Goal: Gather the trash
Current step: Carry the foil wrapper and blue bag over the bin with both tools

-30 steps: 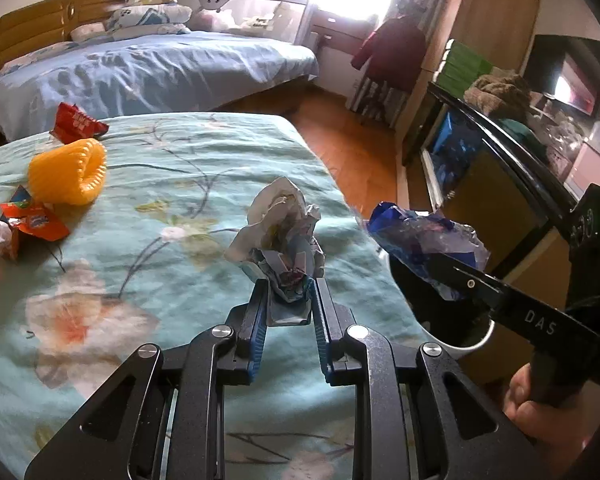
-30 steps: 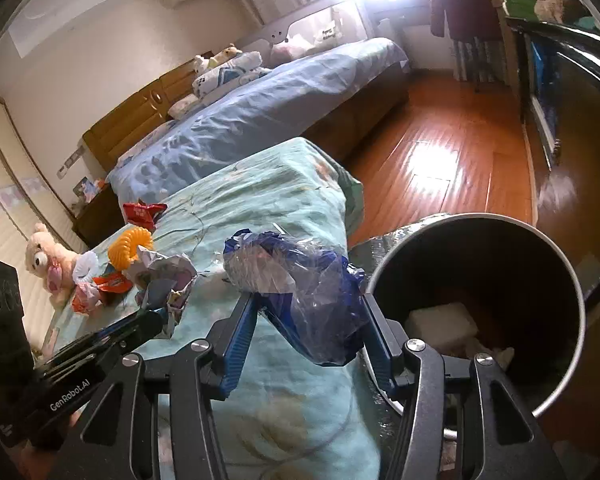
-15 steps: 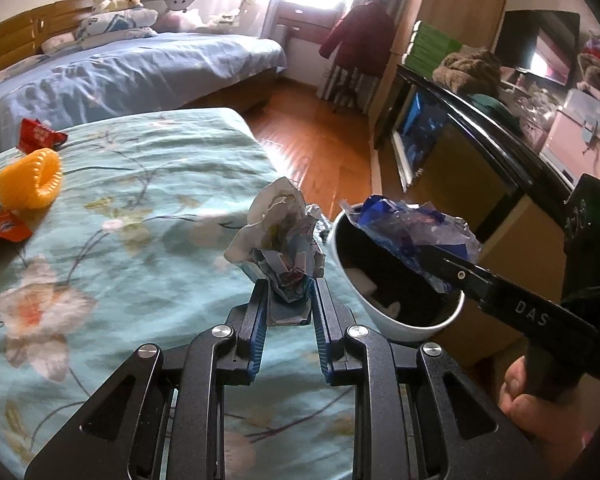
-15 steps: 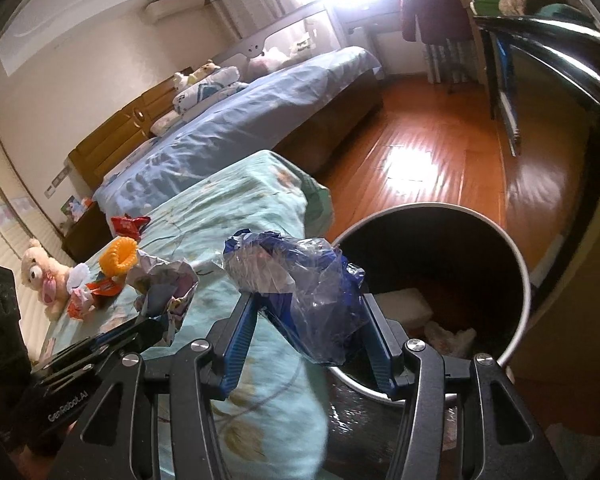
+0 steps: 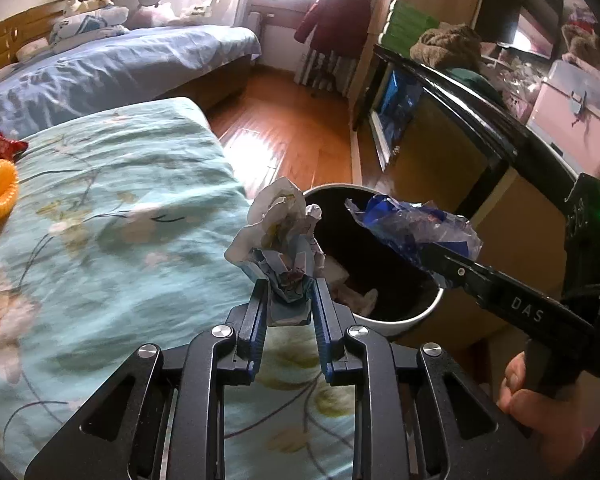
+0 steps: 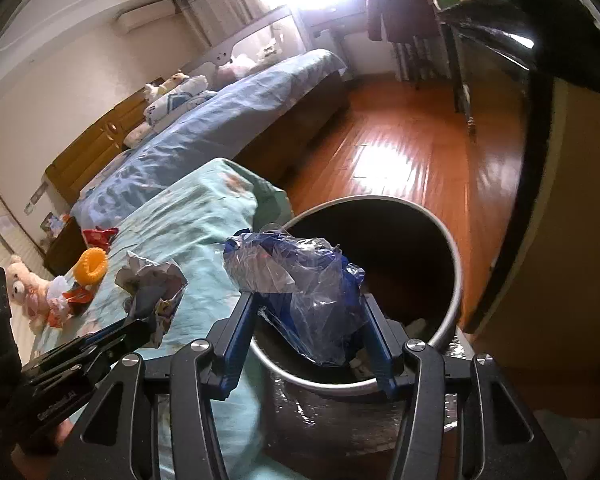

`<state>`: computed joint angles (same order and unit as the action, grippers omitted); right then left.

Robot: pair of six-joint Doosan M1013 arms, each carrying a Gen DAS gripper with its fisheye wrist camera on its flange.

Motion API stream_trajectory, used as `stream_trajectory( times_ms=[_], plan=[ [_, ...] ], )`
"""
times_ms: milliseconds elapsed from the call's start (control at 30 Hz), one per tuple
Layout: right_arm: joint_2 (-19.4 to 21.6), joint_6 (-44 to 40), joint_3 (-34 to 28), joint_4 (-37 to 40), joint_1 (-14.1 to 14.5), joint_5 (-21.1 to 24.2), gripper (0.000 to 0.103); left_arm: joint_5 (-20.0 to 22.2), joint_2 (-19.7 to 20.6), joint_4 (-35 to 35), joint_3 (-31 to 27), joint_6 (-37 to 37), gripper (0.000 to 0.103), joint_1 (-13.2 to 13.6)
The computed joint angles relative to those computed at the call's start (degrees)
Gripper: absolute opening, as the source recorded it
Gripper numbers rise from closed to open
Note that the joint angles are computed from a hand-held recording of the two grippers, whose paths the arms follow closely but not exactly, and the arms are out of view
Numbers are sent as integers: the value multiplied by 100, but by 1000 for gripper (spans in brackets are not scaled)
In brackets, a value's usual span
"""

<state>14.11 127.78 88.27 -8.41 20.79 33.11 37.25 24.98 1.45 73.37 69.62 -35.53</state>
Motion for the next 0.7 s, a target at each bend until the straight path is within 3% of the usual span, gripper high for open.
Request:
stream_trajectory(
  times_ms=[700],
  plan=[
    [7,354,64,-313,-216,219,54,499,416,-347,-613,577,20,-105]
  ],
)
